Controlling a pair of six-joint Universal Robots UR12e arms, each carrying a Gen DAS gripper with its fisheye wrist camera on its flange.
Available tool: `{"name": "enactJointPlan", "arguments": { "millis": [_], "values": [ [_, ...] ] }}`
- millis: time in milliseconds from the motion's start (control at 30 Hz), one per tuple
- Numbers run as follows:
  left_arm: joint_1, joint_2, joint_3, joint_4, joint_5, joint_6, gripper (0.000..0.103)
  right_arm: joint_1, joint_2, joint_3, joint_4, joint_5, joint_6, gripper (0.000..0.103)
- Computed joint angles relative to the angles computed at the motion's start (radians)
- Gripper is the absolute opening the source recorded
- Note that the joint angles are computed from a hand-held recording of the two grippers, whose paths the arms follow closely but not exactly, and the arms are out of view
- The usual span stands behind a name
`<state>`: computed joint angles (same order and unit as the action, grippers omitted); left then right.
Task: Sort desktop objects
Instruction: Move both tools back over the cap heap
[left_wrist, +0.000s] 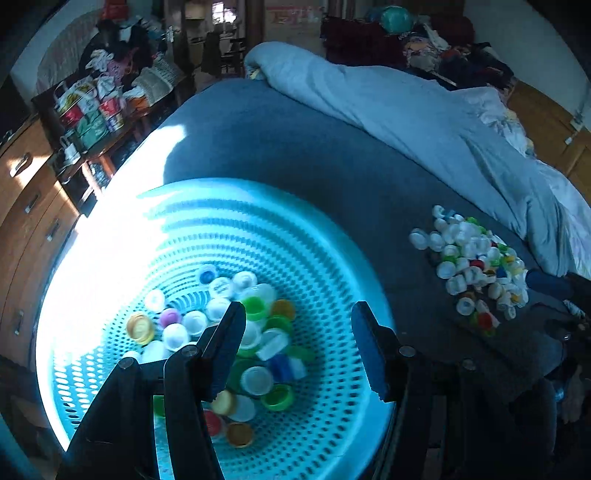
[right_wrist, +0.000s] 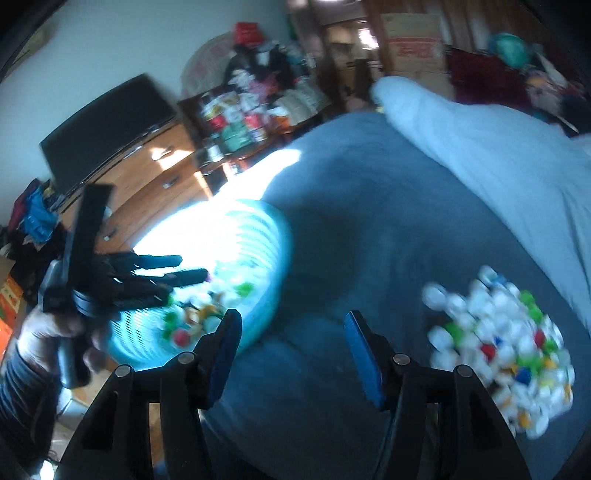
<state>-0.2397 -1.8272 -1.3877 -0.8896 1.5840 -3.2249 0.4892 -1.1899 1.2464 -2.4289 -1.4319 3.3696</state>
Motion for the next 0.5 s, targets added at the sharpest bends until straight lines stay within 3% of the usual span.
{"name": "enactJointPlan", "arguments": {
  "millis": [200,367,500],
  "values": [
    [-0.088,-0.021,-0.027,0.111,-0.088,0.097,0.053,-0.060,-0.174,0.307,-0.069,-0.120,0.150,0.063],
    [-0.147,-0.104,-0.002,0.103,-0.178,0.163,0.053,-0.115,-0.265,0.459,-0.078,-0.106,0.294,0.063],
    [-0.178,-0.167,0.034,0.102,-0.207,0.174,0.053,-0.139,-0.292,0.522,-0.126,-0.073,0.331,0.063]
  ]
}}
